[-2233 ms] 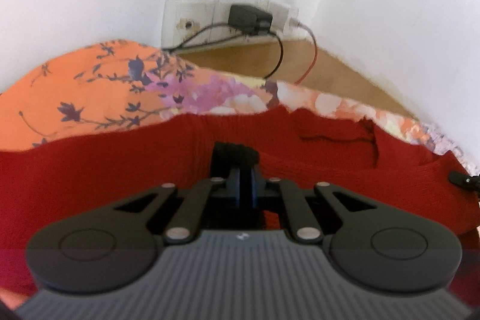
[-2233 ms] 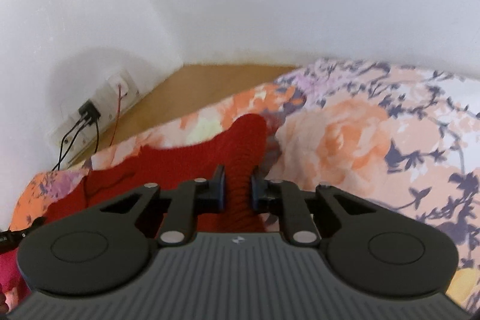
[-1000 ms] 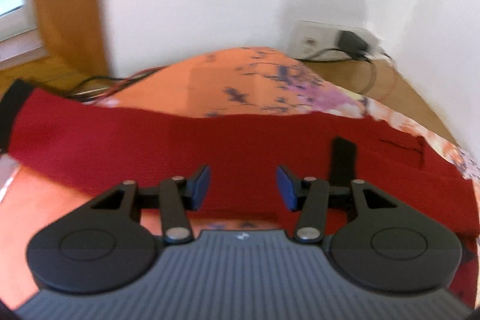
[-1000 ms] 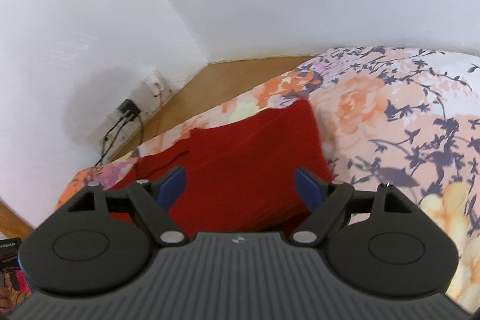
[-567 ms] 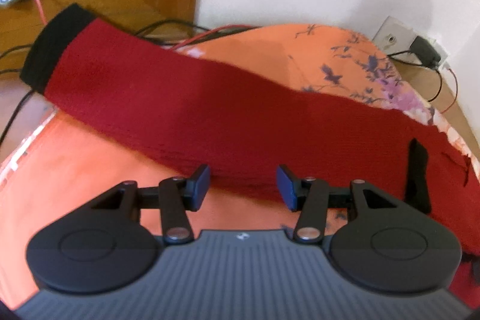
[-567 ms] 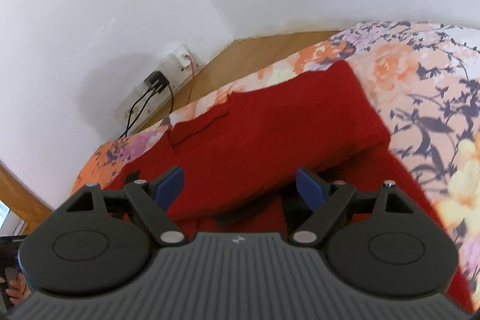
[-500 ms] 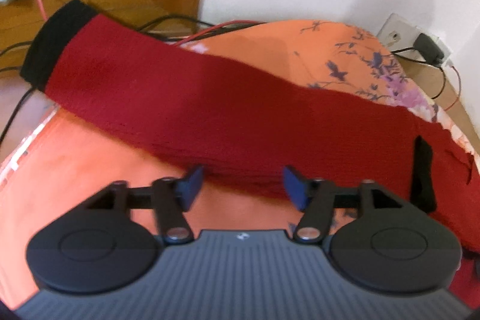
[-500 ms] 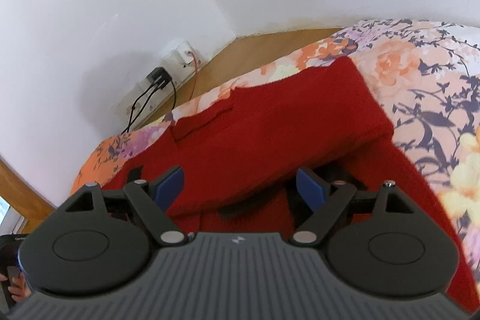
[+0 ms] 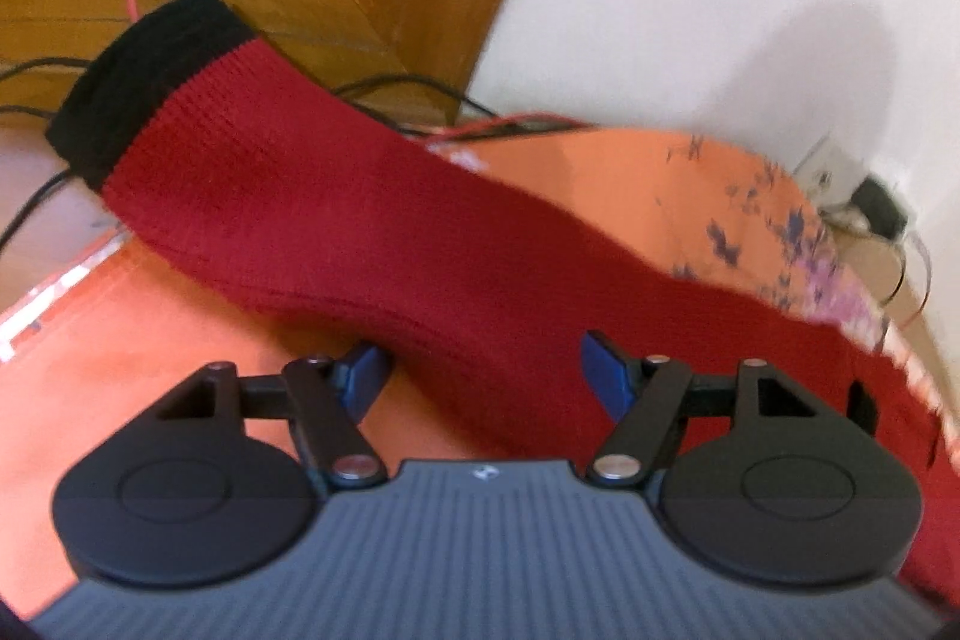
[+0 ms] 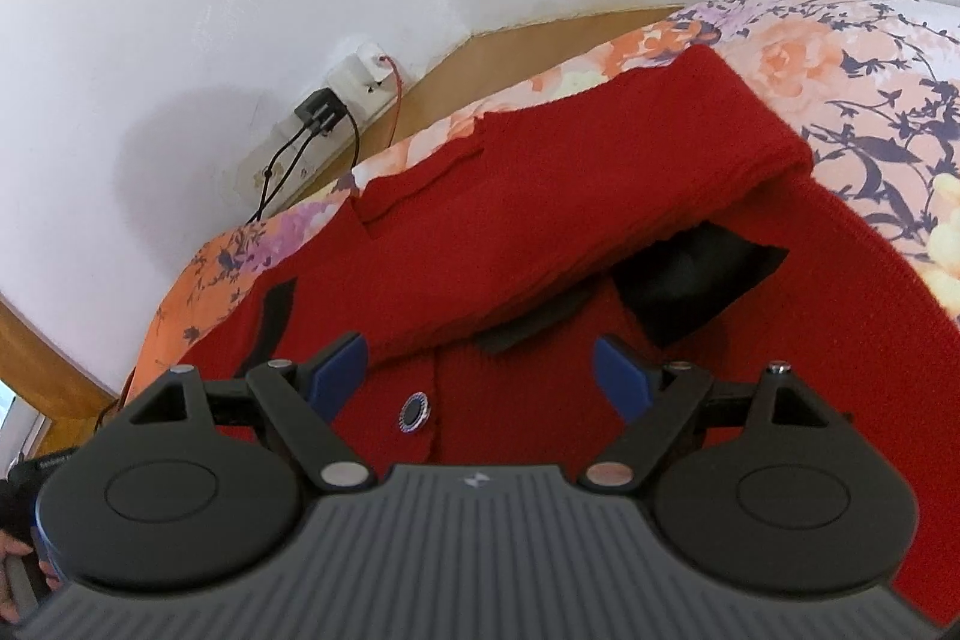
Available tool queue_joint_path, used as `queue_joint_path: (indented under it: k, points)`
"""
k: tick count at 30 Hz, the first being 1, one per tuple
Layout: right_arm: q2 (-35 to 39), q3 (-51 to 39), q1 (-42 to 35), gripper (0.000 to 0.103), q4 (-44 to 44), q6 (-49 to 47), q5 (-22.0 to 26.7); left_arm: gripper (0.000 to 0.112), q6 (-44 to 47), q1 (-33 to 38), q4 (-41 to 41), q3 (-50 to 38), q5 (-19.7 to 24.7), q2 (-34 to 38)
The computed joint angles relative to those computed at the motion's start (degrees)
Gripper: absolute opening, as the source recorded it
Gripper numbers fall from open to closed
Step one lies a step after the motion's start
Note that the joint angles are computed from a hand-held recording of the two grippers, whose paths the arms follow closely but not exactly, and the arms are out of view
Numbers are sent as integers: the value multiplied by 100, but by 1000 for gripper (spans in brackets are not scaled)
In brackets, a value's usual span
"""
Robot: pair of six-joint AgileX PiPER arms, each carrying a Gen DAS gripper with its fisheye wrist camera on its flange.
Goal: Fold small clothes
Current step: 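Move the left tool to the other black-cuffed sleeve, then grasp the sleeve with the left gripper and lift it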
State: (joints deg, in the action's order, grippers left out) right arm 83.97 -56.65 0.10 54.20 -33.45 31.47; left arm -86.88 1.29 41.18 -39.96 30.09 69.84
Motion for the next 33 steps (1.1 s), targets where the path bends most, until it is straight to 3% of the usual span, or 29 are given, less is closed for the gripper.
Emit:
queue_joint_path:
  k: [5,7,9,11,14,20,23,26,33]
  points:
    - [-184,173,158,87,-146,107,-165,69,-970,72,982,317,-496,-27]
    - [-274,273,176,87,-158,113,-223,52,-1186,-25,1243,324,-395,23]
    - [-341,345,174,87,-217,161,-244,26,-1156,1,1257,365,-474,23]
    - [-407,416,175,87,-295,254,-275,21,-1185,156,1182,506,-815,-87]
    - [-522,528,155,87,-390,360,-346,18,-1502,113,1472,614,-887,-230]
    - [-634,571,105,87,-566,524,-334,18,-2060,-423,2131,523,-508,-566]
    - [-652,544,95,87,-634,542,-290,17,-2496,-937,2582,393,-37,-669]
    - [-637,479,71,87,-668,557,-214,17,-2857,-1520,2900,190,533,-630]
    - [-483,228,-130,87,-470,244,53,16,-2970,-2326,3088,-411,986,-337]
